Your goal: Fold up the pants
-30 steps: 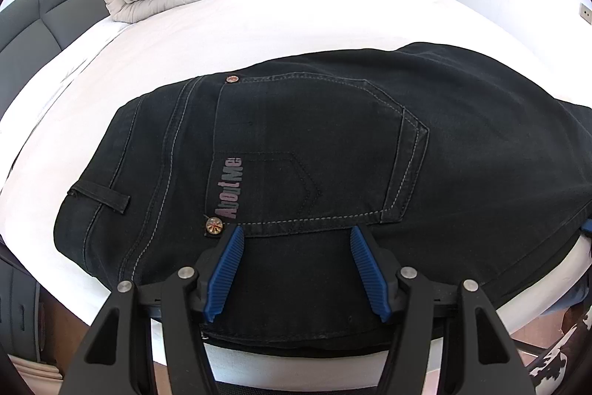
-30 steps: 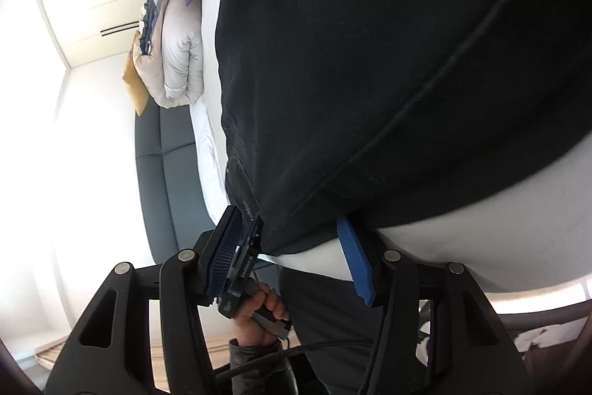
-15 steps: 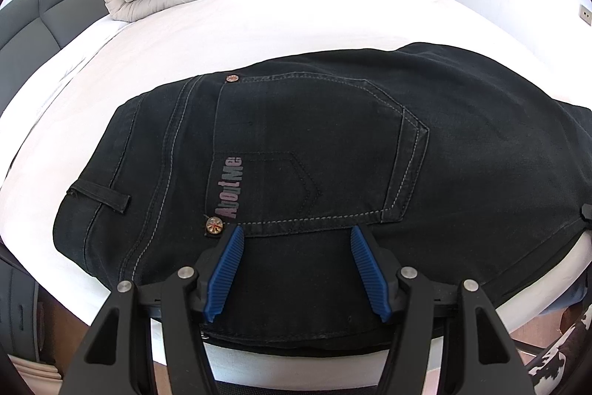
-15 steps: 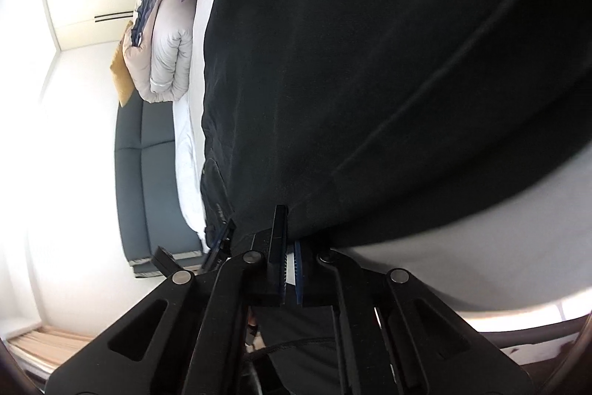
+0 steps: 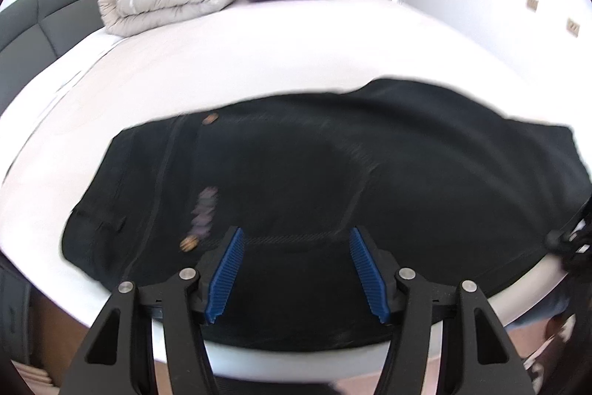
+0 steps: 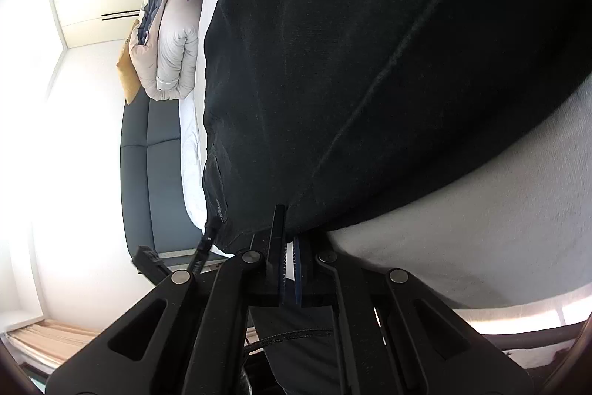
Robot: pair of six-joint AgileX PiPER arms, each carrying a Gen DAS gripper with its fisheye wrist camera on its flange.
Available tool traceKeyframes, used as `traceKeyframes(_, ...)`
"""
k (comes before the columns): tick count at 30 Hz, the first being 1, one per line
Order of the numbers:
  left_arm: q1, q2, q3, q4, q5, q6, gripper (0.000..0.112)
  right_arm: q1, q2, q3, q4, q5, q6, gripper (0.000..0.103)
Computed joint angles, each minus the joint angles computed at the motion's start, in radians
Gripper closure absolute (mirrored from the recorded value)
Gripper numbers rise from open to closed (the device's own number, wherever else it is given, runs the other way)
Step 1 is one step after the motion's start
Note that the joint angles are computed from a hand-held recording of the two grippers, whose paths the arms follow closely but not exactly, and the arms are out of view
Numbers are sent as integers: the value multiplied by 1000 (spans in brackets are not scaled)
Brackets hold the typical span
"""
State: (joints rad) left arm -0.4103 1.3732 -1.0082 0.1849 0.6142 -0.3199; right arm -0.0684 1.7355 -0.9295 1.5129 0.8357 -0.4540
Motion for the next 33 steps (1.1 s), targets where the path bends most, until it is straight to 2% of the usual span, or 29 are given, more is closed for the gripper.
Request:
traceKeyframes(6, -145, 203, -135, -19, 16, 30, 49, -14, 12, 10, 22, 26, -33, 101)
traceKeyframes(8, -157, 183, -68, 34, -54, -38, 49, -48, -10, 42, 7, 57, -37, 100)
traceKeyframes(9, -144, 169, -50, 0, -62, -19, 49, -60, -26, 51, -15, 66, -24, 100)
traceKeyframes(12, -118, 144, -26, -66, -59, 62, 49, -123, -139, 95, -169, 75, 57, 98)
traceKeyframes(15, -135, 143, -34, -28, -37, 24, 49, -205, -234, 121, -231, 123, 82, 98)
traceKeyframes(18, -156, 144, -38, 16, -19, -28, 49, -283, -271, 66, -249, 143, 85, 98)
traceKeyframes(23, -188, 129, -14, 45, -13, -73, 49, -282, -127, -154, -260, 113, 102, 98)
traceKeyframes(26, -199, 110, 7, 64, -7, -98, 48, -277, -20, -202, -288, 113, 147, 98)
traceKeyframes(28, -203, 103, 11, 67, 0, -103, 48, -283, 8, -152, -292, 101, 118, 103)
traceKeyframes(30, -192, 104, 0, 34, 14, -70, 49, -316, -55, -51, -242, 82, -22, 103)
traceKeyframes(32, -169, 109, -29, -29, 46, -4, 49, -330, -129, 26, -254, 42, -89, 103)
traceKeyframes(33, -165, 115, -57, -40, 76, 13, 50, -352, -145, 57, -241, 56, -114, 103)
